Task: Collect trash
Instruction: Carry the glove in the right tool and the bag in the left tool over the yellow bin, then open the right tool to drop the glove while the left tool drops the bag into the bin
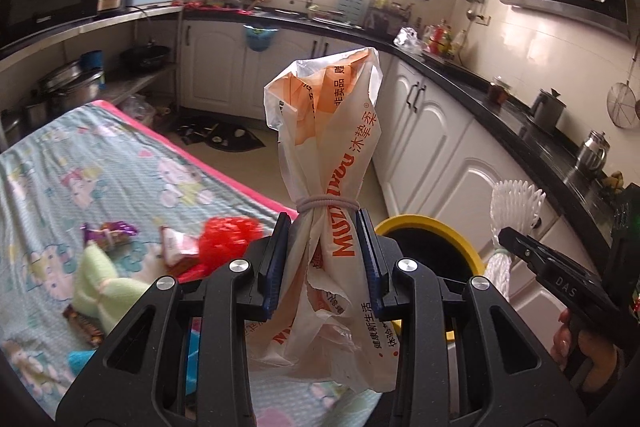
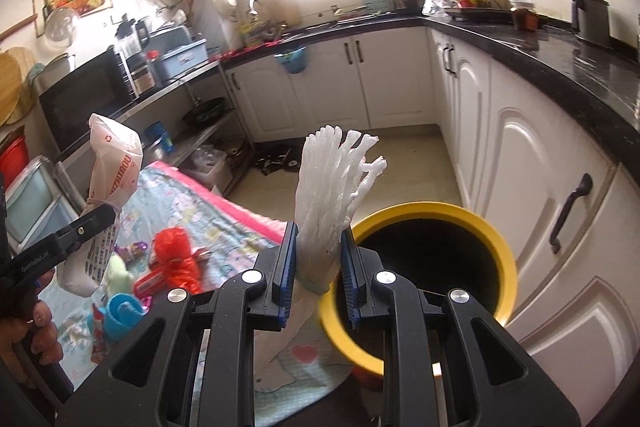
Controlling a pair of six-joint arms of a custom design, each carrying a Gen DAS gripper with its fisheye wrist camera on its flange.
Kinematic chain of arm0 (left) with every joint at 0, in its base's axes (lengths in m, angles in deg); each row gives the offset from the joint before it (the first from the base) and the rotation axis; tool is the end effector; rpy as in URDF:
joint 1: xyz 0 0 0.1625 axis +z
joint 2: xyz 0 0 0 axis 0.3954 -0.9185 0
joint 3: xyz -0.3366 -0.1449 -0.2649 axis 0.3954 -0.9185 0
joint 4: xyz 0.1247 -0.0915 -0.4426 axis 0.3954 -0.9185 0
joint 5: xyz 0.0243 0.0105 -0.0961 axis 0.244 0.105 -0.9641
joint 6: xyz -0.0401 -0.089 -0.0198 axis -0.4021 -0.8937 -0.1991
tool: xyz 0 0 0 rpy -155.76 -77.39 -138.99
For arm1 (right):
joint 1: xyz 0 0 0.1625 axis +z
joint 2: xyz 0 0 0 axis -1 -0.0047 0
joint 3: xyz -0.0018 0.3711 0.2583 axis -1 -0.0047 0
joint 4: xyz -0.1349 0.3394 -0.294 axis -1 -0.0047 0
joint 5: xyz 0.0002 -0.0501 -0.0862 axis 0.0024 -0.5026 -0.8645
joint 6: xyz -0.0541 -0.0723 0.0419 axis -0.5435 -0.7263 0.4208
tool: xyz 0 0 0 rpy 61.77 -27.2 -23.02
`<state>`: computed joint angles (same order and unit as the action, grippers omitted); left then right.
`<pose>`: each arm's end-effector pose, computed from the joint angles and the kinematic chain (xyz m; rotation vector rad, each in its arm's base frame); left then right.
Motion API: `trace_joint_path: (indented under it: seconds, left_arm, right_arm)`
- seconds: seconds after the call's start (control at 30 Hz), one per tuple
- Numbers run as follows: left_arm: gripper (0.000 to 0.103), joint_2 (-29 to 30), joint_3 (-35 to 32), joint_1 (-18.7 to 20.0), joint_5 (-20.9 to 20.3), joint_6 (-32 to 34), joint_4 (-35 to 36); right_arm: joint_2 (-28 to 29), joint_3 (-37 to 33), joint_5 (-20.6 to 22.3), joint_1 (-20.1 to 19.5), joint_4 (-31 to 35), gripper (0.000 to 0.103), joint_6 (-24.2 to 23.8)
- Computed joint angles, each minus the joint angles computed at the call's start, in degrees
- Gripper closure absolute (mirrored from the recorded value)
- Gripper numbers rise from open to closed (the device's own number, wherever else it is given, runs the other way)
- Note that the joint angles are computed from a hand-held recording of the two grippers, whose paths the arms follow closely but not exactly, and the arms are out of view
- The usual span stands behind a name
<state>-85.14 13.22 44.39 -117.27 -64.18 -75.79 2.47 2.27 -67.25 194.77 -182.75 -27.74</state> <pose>-0.1575 -0.8299 0.2918 0.7805 2.4958 -1.0159 0.2875 -0.7711 0.1240 0.2194 -2.2923 1.2538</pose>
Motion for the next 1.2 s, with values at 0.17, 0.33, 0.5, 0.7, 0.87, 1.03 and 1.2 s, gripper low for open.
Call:
trace_joint_path:
  seconds: [0.17,0.33,0.5,0.7,0.87,1.03,1.2]
  left_arm:
    - [0.077,2.09,-1.82,-0.34,-1.06,0.04,2.24]
    - [0.077,4.41,-3.93,-0.55,-2.20,-0.16,4.52]
    - [0.076,7.15,-6.54,-0.73,-3.54,0.26,7.31]
    - [0.076,10.89,-9.76,-0.88,-4.65,-0.03,10.64]
    - [0.076,13.40,-11.71,-0.90,-5.28,-0.17,13.04]
    - [0.076,15.90,-14.41,-0.60,-5.87,-1.40,16.39]
    - [0.074,17.74,-16.23,-0.35,-6.30,-2.02,18.57]
  right_arm:
    - [-0.67,0.56,-1.71,-1.35,-1.73,0.083,0.31]
    - [-1.06,0.88,-3.62,-2.54,-3.22,0.083,0.81]
    - [-1.27,1.23,-4.97,-3.84,-4.54,0.083,0.72]
    - [-0.80,1.38,-6.14,-5.54,-4.97,0.083,0.18]
    - [-0.12,0.89,-5.51,-6.87,-4.49,0.082,-0.41]
    - [1.34,-0.26,-6.21,-7.95,-3.48,0.082,-1.59]
    - [2.21,-0.88,-6.01,-8.90,-2.25,0.076,-1.21]
